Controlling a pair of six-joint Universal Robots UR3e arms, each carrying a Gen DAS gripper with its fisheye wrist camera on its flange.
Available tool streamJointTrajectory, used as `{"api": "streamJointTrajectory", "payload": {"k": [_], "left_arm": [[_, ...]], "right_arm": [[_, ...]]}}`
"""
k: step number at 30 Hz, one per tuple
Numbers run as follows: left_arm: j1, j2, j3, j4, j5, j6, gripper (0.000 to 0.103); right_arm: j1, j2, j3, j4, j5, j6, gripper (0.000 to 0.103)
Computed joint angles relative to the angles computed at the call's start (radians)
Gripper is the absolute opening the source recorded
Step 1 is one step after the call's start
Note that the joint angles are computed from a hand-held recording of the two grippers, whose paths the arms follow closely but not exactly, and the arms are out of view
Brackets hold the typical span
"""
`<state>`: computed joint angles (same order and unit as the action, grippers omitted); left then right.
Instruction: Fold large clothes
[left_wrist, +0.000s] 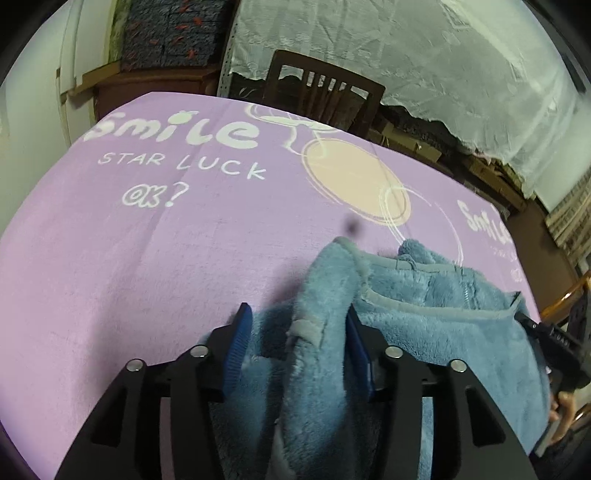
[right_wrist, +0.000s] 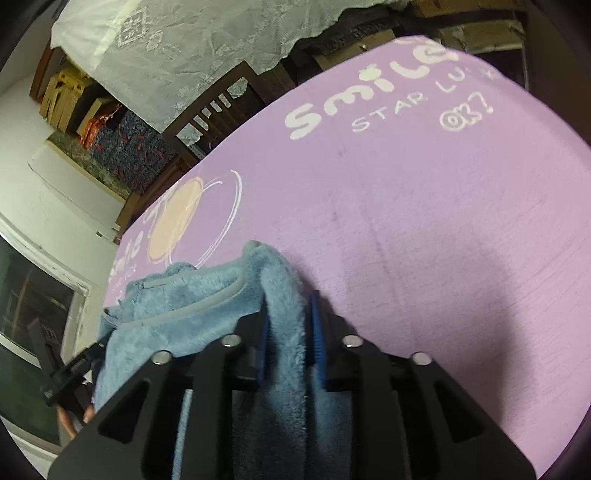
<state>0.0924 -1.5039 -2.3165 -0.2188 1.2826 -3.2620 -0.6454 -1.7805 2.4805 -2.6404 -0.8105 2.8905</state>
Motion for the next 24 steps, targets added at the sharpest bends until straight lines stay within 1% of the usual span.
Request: {"api": "streamJointTrajectory", "payload": {"k": [1,2,3,4,5,6,7,8,9,10,11,12,13,15,17,18,20,21,22,23,24], "left_arm": [[0.008,0.033,-0.011,-0.013,0.003,-0.007,0.059],[0.012,0.084,-0.026,-0.022,0.01,-0.015,0.06],[0.014,0.136,-0.039,-0.03,0.017,-0.013,0.06],[-0.004,0.182,-0.042,-0.035,0.045,-0.022,0.06],[-0.028,0.209,-0.037,-0.037,0.072,-0.032,0.06],[-0.059,0.23,-0.027,-0.039,0.086,-0.037,0.06],[-0.091,0.239,-0.015,-0.041,0.087,-0.037,0.061],[-0.149,0.231,0.003,-0.032,0.109,-0.038,0.064],[-0.212,0.206,0.019,-0.009,0.152,-0.043,0.071],[-0.273,0.174,0.034,0.015,0.2,-0.046,0.075],[-0.34,0.127,0.054,0.042,0.25,-0.041,0.076],[-0.385,0.082,0.071,0.061,0.279,-0.032,0.077],[-0.428,0.026,0.086,0.08,0.32,-0.026,0.077],[-0.452,-0.046,0.1,0.093,0.345,-0.03,0.077],[-0.442,-0.121,0.127,0.056,0.347,-0.037,0.077],[-0.433,-0.142,0.128,0.06,0.342,-0.03,0.081],[-0.454,-0.162,0.131,0.085,0.379,-0.013,0.083],[-0.461,-0.174,0.132,0.093,0.393,-0.013,0.084],[-0.466,-0.185,0.135,0.098,0.405,-0.012,0.085],[-0.466,-0.193,0.138,0.1,0.408,-0.013,0.086],[-0.459,-0.201,0.146,0.096,0.398,-0.016,0.087]], "right_arm": [[-0.014,-0.036,0.014,-0.009,-0.015,0.012,0.049],[-0.043,-0.098,0.044,-0.028,-0.02,0.023,0.052],[-0.069,-0.155,0.062,-0.021,-0.008,0.016,0.052],[-0.082,-0.215,0.078,-0.019,-0.004,0.021,0.046],[-0.086,-0.254,0.085,-0.013,-0.001,0.023,0.035],[-0.089,-0.321,0.089,0.033,0.024,0.009,0.031],[-0.088,-0.381,0.083,0.114,0.069,-0.025,0.026],[-0.067,-0.412,0.077,0.148,0.085,-0.034,0.023],[-0.013,-0.439,0.068,0.164,0.089,-0.042,0.022],[0.051,-0.445,0.064,0.146,0.079,-0.039,0.022],[0.087,-0.441,0.062,0.133,0.071,-0.037,0.022],[0.15,-0.421,0.06,0.104,0.055,-0.027,0.022],[0.208,-0.369,0.053,0.044,0.031,-0.001,0.022],[0.307,-0.25,0.05,-0.092,-0.043,0.05,0.022],[0.351,-0.134,0.034,-0.18,-0.11,0.091,0.022],[0.351,-0.103,0.031,-0.182,-0.121,0.096,0.022],[0.349,-0.041,0.033,-0.179,-0.143,0.103,0.009],[0.328,-0.017,0.037,-0.185,-0.117,0.091,0.008],[0.306,-0.02,0.032,-0.154,-0.096,0.071,0.007],[0.295,-0.03,0.038,-0.139,-0.086,0.061,0.007],[0.295,-0.026,0.046,-0.154,-0.085,0.059,0.007]]}}
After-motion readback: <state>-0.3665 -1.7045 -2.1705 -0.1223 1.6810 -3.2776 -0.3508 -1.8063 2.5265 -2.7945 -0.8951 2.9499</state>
